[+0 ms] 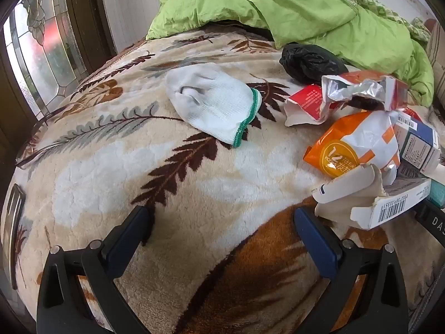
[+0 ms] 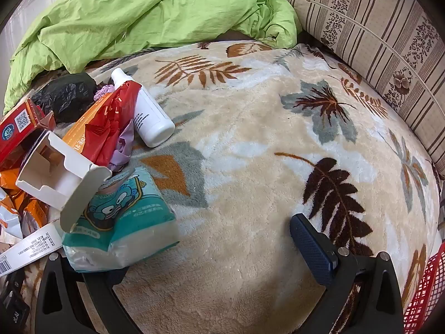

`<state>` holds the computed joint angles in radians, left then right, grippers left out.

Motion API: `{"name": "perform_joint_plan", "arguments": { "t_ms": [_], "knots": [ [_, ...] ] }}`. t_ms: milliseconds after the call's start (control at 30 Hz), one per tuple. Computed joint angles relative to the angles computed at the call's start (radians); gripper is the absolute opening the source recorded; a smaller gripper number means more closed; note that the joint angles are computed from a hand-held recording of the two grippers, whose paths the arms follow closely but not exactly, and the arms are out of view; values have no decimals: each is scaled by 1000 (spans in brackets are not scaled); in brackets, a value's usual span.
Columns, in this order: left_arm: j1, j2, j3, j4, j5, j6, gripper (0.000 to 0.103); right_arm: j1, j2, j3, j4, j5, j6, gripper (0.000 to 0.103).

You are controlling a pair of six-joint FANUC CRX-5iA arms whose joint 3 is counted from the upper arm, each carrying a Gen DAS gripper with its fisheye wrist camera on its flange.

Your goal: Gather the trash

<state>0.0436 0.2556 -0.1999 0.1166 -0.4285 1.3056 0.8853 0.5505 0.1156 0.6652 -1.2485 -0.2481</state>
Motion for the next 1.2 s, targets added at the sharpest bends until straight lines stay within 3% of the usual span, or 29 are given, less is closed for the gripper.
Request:
{"name": "perform_joint_plan", "arguments": {
  "t_ms": [200,300,400,467,633,833,1033,1100,1200],
  "knots": [
    [-25,-23,15,-133,-15,99,103,0,23,34,-9,-33,29,102],
    [2,-35,-36,16,10,-40,103,6,-6,-17,10,-4,2,102],
    [21,-71,-96,129,37,-119,103,-6,-81,-81,-47,105,110,102],
    [32,-103,-133,174,44,-151,103,-15,-104,-71,-111,125,183,102],
    [30,-248,-331,546,145,-533,103,54,-233,-175,-89,183,139,102],
    [16,-443,-519,906,147,-933,103,182,-337,-254,65,102,74,102],
    [33,-601,-638,1047,109,-1077,103,291,-404,-306,129,24,8,100],
    [41,-637,-659,1051,82,-1107,103,319,-407,-303,131,3,9,92],
    [37,-672,-685,1060,77,-1162,103,350,-394,-289,147,-72,30,92]
  ]
}}
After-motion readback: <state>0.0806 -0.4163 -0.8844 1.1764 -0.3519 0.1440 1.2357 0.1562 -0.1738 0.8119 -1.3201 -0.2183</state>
